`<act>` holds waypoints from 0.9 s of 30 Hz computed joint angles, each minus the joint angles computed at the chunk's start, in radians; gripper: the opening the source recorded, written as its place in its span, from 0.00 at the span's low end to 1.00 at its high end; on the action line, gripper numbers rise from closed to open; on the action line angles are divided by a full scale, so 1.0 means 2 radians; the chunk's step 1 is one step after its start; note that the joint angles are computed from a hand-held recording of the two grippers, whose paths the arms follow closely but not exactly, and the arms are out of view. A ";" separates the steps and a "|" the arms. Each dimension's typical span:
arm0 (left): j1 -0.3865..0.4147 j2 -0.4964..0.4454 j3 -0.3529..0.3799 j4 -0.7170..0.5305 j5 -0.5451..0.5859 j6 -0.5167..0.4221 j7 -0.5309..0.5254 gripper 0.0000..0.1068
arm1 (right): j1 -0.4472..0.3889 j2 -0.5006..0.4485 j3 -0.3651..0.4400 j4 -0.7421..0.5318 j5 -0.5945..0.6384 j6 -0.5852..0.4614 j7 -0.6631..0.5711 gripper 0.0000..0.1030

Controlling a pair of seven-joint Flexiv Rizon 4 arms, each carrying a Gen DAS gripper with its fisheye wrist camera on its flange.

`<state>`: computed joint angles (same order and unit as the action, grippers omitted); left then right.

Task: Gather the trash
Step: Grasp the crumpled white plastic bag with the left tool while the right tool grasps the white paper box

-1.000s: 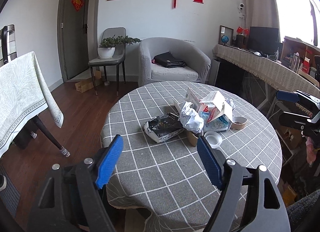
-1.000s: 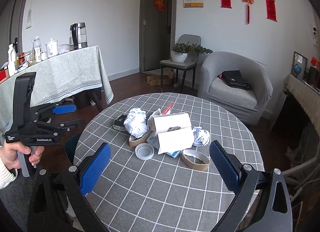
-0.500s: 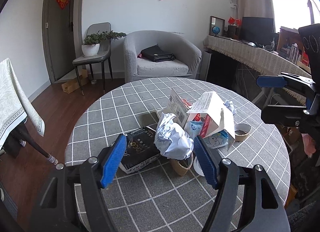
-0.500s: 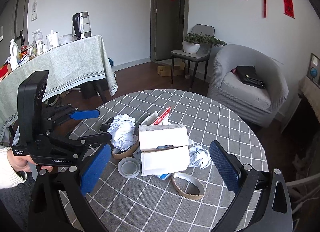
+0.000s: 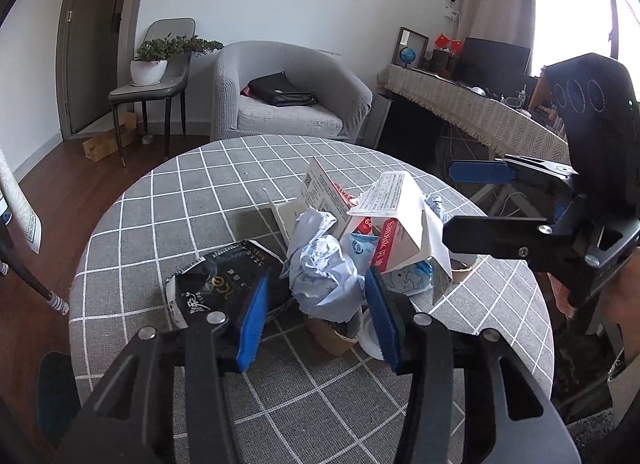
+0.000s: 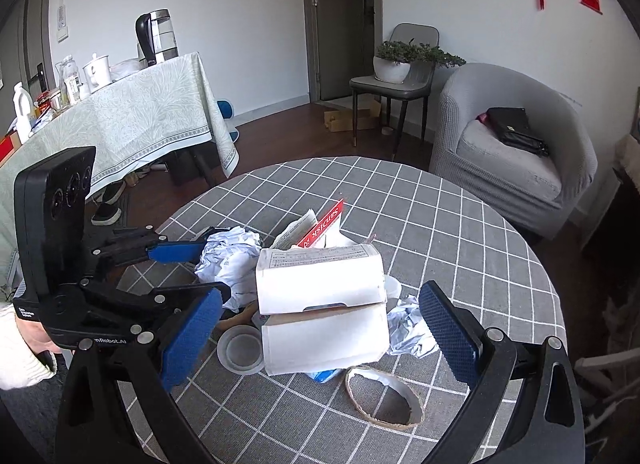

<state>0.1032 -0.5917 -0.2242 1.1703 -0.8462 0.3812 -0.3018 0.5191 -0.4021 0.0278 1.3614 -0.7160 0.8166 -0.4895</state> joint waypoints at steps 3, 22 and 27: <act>0.001 -0.003 -0.001 -0.006 0.000 -0.010 -0.007 0.41 | -0.001 -0.007 0.000 -0.008 0.007 -0.001 -0.002 0.97; 0.027 -0.011 -0.004 -0.034 -0.020 -0.046 0.004 0.39 | 0.014 -0.050 -0.010 -0.071 0.036 -0.085 -0.031 0.74; 0.035 -0.018 -0.006 -0.047 -0.027 -0.056 -0.002 0.39 | 0.017 -0.047 -0.015 -0.070 0.030 -0.083 -0.014 0.74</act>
